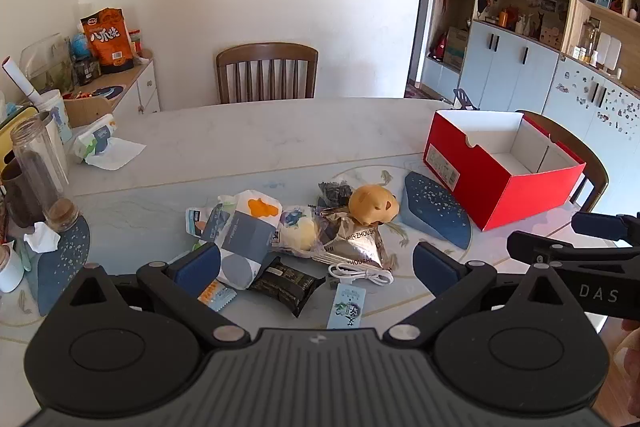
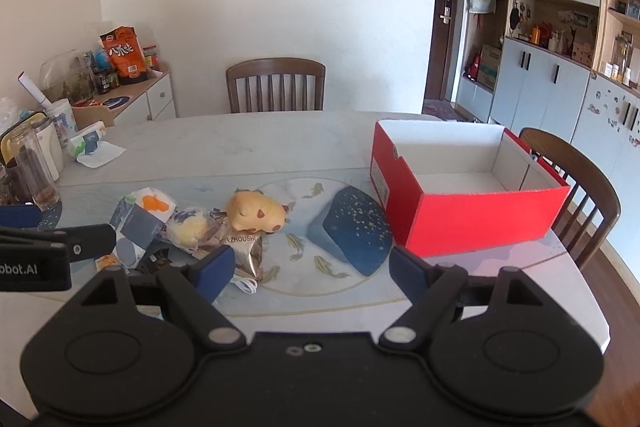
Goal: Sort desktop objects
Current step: 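Move left gripper to the white orange-print bag while right gripper approaches the yellow toy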
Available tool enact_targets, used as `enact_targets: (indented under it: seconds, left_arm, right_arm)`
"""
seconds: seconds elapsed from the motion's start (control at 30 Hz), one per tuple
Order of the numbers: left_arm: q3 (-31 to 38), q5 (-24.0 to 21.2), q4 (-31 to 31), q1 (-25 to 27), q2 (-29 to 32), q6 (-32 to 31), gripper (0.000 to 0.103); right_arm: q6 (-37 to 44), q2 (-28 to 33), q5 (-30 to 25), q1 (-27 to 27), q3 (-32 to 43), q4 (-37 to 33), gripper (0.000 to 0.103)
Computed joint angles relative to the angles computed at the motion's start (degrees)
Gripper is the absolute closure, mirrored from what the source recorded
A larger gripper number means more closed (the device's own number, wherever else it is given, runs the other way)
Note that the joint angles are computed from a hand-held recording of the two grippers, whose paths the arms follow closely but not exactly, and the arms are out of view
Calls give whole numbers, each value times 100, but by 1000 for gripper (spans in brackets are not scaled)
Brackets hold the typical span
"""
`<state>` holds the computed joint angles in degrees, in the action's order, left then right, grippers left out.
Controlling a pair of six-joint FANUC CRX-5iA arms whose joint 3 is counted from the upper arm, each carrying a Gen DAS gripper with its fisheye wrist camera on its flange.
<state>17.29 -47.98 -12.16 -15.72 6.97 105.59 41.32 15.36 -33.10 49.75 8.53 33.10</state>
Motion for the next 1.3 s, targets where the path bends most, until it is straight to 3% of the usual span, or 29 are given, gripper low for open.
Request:
enact_targets:
  seconds: [0.47,0.7,0.9,1.1,1.3]
  left_arm:
    - [-530,585,989,553,-210,-1069,0]
    - [-786,791,1595,936,-249,-1928,0]
    - [-789,838,1892,1165,-92,-2549,0]
    - [-479,755,1790,1249,281,-2636,0]
    - [64,497,1281,1164,753,-2187,0]
  right_arm:
    - [165,323,-252,155,580,-198,19]
    - [-200,572,-562,260,902,40,19]
    - [-40,884,-786,300,1320,-27,19]
    - [522,1308,-916,249,1923,-298,19]
    - [1367,1833,-995,114,2677,-803,19]
